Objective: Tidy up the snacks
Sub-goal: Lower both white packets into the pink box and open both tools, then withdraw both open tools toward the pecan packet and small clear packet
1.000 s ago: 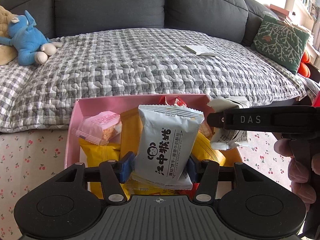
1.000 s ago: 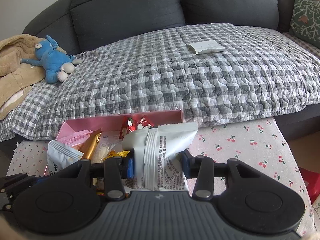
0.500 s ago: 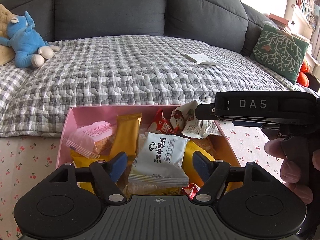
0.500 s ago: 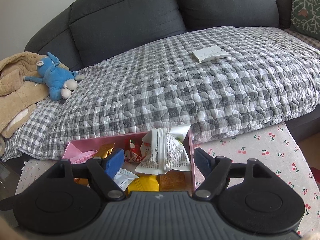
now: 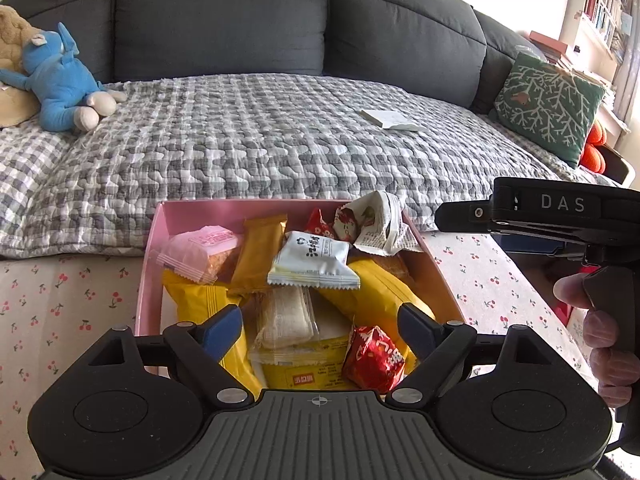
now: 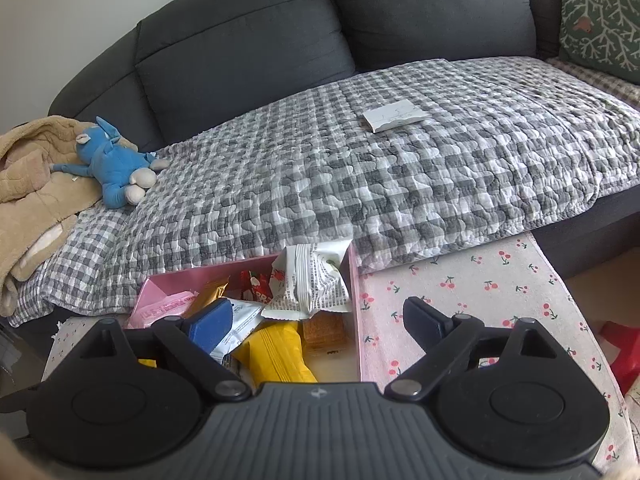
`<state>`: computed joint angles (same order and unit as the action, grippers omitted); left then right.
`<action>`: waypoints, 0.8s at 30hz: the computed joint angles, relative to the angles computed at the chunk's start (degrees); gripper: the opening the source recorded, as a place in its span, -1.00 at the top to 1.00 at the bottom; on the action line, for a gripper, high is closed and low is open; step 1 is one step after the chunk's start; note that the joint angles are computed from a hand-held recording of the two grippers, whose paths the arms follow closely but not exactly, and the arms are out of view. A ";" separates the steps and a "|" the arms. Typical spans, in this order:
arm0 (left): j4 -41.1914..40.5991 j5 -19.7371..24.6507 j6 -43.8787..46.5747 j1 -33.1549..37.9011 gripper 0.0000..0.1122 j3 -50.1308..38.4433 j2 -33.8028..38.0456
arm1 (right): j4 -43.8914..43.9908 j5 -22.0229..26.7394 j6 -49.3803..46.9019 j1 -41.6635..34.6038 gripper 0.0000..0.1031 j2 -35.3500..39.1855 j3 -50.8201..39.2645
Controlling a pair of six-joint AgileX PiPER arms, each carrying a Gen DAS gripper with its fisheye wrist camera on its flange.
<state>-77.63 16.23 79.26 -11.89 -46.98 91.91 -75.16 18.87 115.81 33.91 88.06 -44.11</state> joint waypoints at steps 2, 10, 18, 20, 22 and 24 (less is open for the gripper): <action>1.01 0.67 -0.55 0.85 -0.59 1.65 -1.79 | 0.75 1.03 0.15 1.16 -0.84 -1.29 1.14; 8.18 2.40 -5.58 3.42 -0.71 7.21 -8.89 | 4.05 4.95 0.69 6.42 -0.95 -5.42 5.03; 13.28 2.98 -8.67 5.08 -0.75 12.52 -14.06 | 8.70 9.05 -1.64 12.11 -0.99 -7.25 6.73; 13.99 2.59 -8.73 5.34 -0.75 13.85 -15.00 | 9.52 10.13 -1.86 13.74 -0.99 -7.50 7.18; 14.46 2.29 -8.60 5.67 -0.75 15.06 -15.67 | 9.82 10.98 -1.32 15.24 -0.99 -7.58 7.71; 14.52 1.59 -7.92 5.82 -0.76 16.37 -16.19 | 9.79 11.23 -0.96 16.19 -0.99 -7.49 8.20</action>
<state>-63.11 17.83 71.35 -6.07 -30.62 75.72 -65.37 30.10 114.85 50.11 80.57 -35.91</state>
